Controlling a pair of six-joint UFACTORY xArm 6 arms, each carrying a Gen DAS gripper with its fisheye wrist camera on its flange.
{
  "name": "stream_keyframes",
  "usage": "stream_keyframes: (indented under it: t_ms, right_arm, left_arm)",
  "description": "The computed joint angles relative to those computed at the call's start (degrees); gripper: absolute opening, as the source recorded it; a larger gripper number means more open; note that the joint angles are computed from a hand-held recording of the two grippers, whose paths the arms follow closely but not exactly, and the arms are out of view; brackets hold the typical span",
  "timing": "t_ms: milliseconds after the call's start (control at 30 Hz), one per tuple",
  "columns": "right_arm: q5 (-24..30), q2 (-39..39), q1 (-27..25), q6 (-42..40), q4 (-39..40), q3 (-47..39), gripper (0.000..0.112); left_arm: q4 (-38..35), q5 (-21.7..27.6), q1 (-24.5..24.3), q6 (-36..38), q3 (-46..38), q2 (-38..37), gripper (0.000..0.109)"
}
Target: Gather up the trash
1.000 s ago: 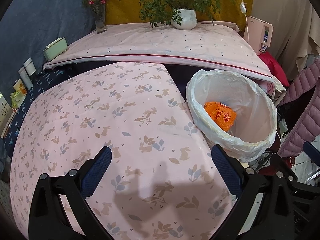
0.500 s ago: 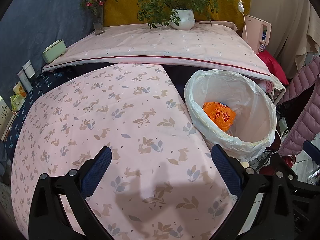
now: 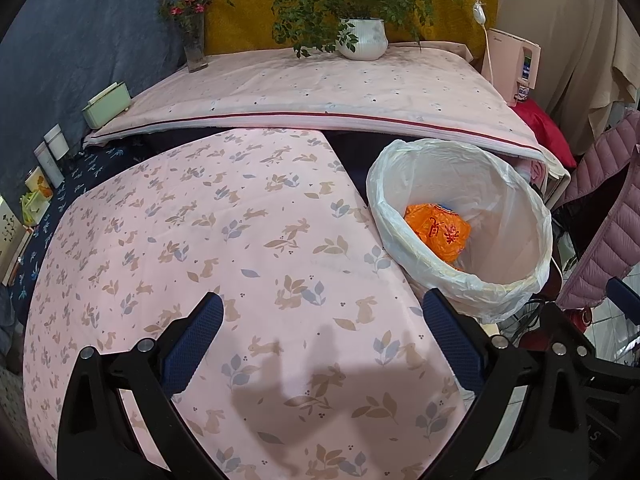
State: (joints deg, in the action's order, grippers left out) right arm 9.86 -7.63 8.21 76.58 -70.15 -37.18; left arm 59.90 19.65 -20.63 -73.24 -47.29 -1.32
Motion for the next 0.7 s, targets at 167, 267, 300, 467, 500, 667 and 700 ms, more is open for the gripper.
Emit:
stream_keyframes:
  t_ms: [167, 267, 300, 467, 500, 667, 700]
  right_arm:
    - [-0.1, 0.0, 0.0, 0.2, -0.2, 0.0, 0.091]
    - [0.0, 0.1, 0.0, 0.0, 0.0, 0.0, 0.091]
    - [-0.1, 0.0, -0.1, -0.1, 0.0, 0.0, 0.091]
    - [-0.1, 0.1, -0.1, 0.0, -0.1, -0.1, 0.091]
    - [-0.1, 0.1, -0.1, -0.1, 0.0, -0.1, 0.091]
    - [-0.1, 0.1, -0.2, -0.1, 0.1, 0.0, 0.091]
    - [-0.1, 0.1, -0.1, -0.1, 0.1, -0.1, 0.091]
  left_arm:
    - [-0.1, 0.1, -0.1, 0.3, -0.1, 0.1, 0.095]
    - [0.1, 0.0, 0.0, 0.2, -0.1, 0.2, 0.095]
    - [0.2, -0.1, 0.0, 0.2, -0.2, 0.2, 0.095]
    - [0.5, -0.3, 0.1, 0.3, -0.1, 0.4, 0.095]
    - [0.5, -0.3, 0.0, 0.2, -0.1, 0.4, 0.095]
    - [0.7, -0.3, 0.0, 0.1, -0.2, 0.5, 0.095]
    - [0.9, -0.5, 0.1, 0.0, -0.2, 0.6, 0.095]
